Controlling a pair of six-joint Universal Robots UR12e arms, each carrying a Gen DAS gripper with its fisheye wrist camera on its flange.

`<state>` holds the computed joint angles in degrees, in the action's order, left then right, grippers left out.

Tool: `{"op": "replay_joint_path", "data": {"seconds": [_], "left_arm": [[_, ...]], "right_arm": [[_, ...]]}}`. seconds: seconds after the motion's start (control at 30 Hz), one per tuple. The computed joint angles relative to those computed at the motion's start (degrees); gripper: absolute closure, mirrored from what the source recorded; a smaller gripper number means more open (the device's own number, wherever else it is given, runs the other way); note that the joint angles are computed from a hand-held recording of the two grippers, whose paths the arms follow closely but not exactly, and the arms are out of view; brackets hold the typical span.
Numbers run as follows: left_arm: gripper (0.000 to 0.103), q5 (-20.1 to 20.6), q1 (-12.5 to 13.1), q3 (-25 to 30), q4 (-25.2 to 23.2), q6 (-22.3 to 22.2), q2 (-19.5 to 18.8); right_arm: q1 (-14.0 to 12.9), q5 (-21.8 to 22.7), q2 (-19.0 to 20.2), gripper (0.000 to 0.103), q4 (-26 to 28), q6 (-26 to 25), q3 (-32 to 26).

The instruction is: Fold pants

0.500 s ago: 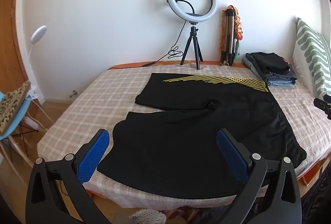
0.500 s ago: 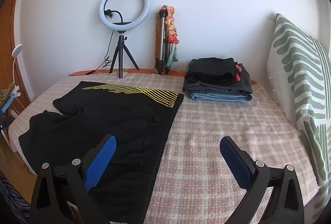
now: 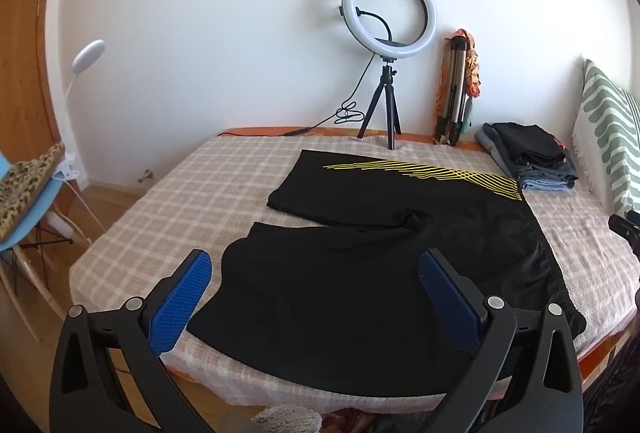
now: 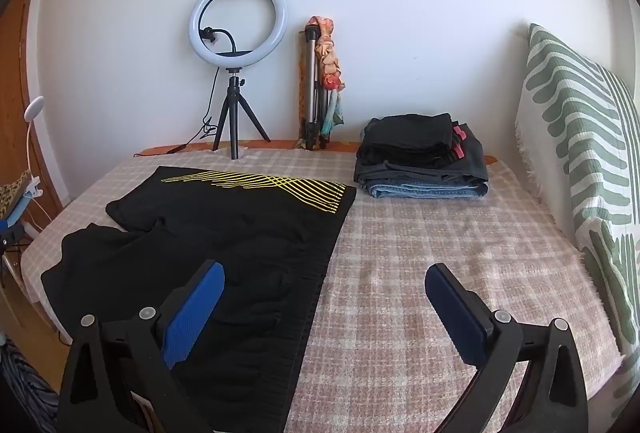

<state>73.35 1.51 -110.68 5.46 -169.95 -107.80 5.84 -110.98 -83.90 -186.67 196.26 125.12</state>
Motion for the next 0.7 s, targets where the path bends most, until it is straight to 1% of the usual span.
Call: {"op": "replay_joint_path", "data": {"seconds": [0.13, 0.7], "left_arm": [[0.0, -0.12, 0.0, -0.06, 0.35, -0.4, -0.06], [0.0, 0.15, -0.33, -0.15, 0.39, 0.72, -0.13]], "right_arm": [[-0.21, 0.74, 0.09, 0.001, 0.11, 0.29, -0.08], [-0.13, 1.15, 0.24, 0.001, -0.12, -0.15, -0.14]]}}
